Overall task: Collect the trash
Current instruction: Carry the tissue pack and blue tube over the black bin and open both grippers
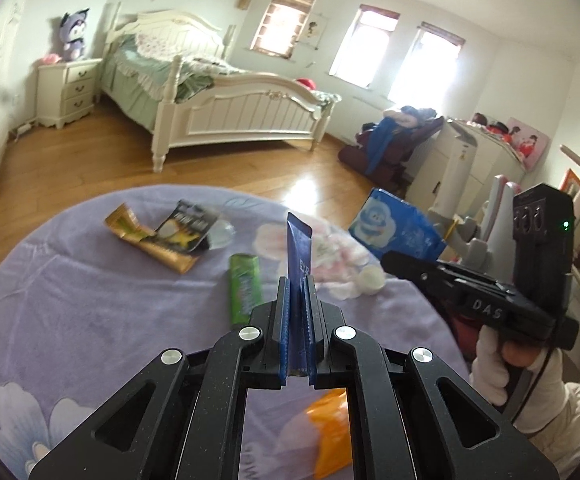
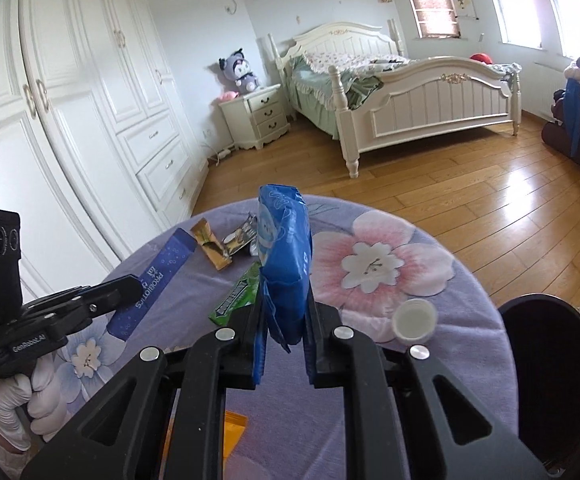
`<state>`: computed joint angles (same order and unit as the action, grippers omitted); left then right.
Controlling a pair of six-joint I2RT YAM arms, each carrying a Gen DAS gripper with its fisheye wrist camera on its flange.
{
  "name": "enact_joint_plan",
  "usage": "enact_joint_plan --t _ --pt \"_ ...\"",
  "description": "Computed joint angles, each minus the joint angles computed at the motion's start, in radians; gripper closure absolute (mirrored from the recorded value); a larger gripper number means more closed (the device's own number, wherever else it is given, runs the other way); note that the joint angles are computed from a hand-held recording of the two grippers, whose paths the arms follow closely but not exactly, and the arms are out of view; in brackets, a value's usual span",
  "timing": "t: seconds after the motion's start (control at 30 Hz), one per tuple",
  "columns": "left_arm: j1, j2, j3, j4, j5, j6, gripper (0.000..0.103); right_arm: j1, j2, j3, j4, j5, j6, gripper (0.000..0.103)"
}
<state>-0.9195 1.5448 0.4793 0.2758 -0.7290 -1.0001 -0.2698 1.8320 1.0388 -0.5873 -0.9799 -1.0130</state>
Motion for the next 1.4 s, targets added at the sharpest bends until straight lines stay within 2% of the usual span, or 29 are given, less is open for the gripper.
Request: enact_joint_plan --t 0.1,0.27,0.57,0.67,0.97,1.4 --pt "0.003 0.039 0.081 0.006 -0.003 0.059 0.095 -0.052 0.049 0.077 -0.035 -0.038 0.007 0.088" --pt "0.039 0.172 0.252 0.035 0.067 0.149 0.095 -0.136 0.143 0.210 -0.045 -0.082 0.053 0.088" --pt "0.093 0.492 0.625 0.056 0.261 0.258 0.095 -0.215 0.347 0.431 0.072 -0.058 0.242 0.088" --pt "0.111 0.614 0.798 -0.022 0.307 0.258 0.095 -0.225 0.423 0.510 0.072 -0.036 0.268 0.088" --pt "0.130 0.829 1.152 -0.185 0.368 0.283 0.095 -0.270 0.626 0.787 -0.060 -0.021 0.265 0.088" --pt "0.153 1.041 1.496 -0.366 0.437 0.281 0.095 -0.298 0.741 0.956 -0.154 -0.004 0.218 0.088"
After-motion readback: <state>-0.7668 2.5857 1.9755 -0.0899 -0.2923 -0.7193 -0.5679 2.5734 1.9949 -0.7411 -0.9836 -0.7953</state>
